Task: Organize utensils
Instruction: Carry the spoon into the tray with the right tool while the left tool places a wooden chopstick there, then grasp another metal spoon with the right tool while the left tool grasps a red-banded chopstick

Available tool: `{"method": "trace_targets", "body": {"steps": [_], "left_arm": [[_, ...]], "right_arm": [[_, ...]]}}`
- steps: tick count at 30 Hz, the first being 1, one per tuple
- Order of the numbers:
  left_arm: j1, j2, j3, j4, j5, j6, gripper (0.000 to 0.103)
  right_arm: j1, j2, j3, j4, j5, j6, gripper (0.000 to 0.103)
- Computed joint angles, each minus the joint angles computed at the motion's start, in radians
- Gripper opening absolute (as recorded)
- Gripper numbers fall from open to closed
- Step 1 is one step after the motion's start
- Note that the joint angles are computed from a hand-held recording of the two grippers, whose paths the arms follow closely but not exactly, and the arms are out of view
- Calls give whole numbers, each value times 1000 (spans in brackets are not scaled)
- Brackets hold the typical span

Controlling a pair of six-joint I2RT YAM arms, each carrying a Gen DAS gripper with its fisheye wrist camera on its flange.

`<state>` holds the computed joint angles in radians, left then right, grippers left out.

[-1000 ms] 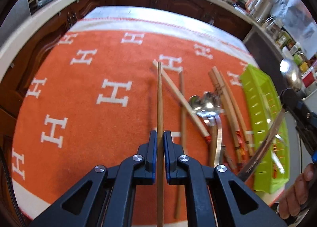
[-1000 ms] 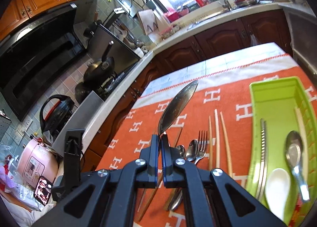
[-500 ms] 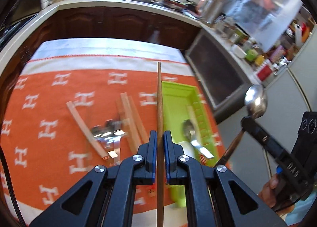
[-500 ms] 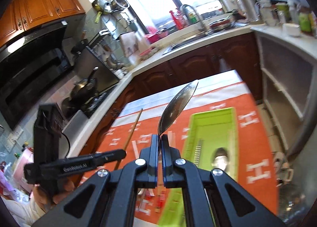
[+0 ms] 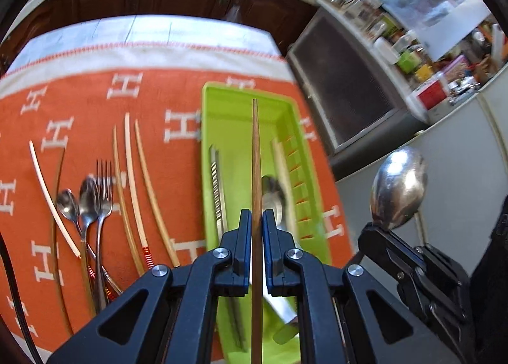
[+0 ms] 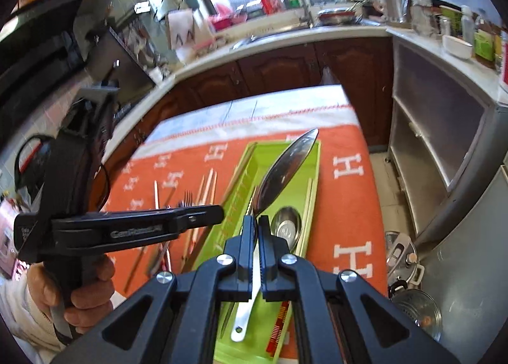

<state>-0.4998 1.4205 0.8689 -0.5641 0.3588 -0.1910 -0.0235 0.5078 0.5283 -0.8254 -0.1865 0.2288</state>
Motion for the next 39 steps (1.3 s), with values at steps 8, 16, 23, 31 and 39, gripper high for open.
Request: {"method": "trace_targets", "body": {"steps": [8,16,23,31,39], "left_arm": [[-7,24,-34,18,-31,34,12],[85,-144,-63,-62,-117,146,16],[328,-223,-89,-111,-134,322,17],[657,-183,-102,-133,-89,533,17],[781,-111,-125,-132,-46,646,17]], "right_arm": [[143,166,-59,129,73,19,3],[178,390,-49,244,107,71,3],[202,362,-28,228,114,122,3],[379,360,34,217,178,255,3],[595,502,97,297,250,371,3]]}}
